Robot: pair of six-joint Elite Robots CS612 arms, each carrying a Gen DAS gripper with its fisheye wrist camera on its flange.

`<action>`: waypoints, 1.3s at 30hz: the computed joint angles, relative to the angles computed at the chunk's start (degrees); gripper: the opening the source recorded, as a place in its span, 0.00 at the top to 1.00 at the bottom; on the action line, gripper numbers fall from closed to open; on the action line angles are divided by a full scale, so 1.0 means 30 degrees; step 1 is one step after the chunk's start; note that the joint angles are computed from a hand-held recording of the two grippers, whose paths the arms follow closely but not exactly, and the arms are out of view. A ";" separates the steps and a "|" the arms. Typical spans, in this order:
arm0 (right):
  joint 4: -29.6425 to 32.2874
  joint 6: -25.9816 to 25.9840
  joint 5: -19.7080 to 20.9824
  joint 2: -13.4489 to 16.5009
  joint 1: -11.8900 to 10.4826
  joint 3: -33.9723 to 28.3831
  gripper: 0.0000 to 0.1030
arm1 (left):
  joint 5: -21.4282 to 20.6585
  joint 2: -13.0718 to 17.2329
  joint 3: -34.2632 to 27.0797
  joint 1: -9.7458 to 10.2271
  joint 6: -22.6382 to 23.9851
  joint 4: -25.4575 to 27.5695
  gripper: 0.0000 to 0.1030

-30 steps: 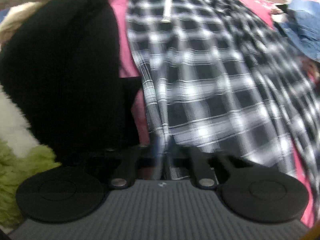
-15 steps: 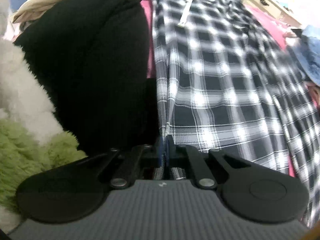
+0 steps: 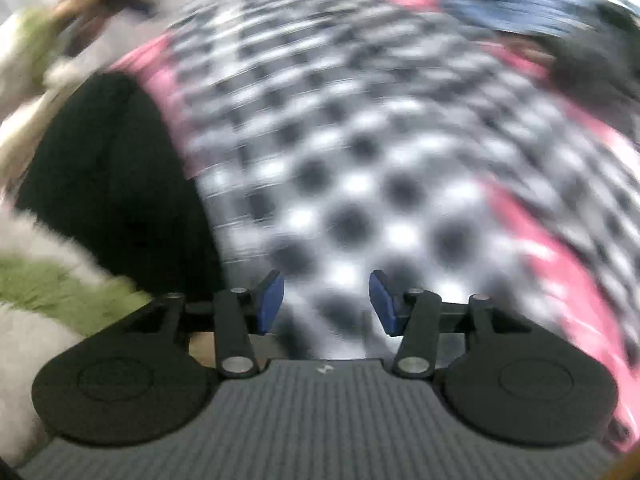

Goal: Fold clothes

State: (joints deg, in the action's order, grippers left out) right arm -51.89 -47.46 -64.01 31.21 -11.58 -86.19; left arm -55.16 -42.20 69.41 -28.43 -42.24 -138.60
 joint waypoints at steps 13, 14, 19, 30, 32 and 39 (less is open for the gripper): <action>-0.5302 1.2406 -0.5179 0.0619 -0.3065 -0.2835 0.56 | -0.7943 0.4379 -0.7408 -0.2276 1.0100 -0.1946 0.64; -0.5325 1.2481 -0.5382 0.0728 -0.3067 -0.2988 0.56 | -0.8645 0.4807 -0.8066 -0.2533 1.1090 -0.1677 0.64; -0.4973 1.1703 -0.4863 0.0562 -0.2823 -0.2413 0.67 | -1.1840 0.6453 -1.0178 -0.3370 1.5896 -0.1433 0.64; 0.1811 0.8434 -0.9921 -0.1700 -0.0860 0.4398 0.77 | -1.5848 0.9241 -1.3679 -0.3086 1.8775 -0.1038 0.64; 0.3072 1.1101 -1.1192 -0.2332 -0.1084 0.5475 0.77 | -1.6239 0.9317 -1.3763 -0.2931 1.9113 -0.0935 0.64; -0.0635 1.1565 -0.7519 -0.2355 -0.1015 0.4708 0.74 | -1.7195 0.9545 -1.4676 -0.2490 1.8310 -0.0261 0.60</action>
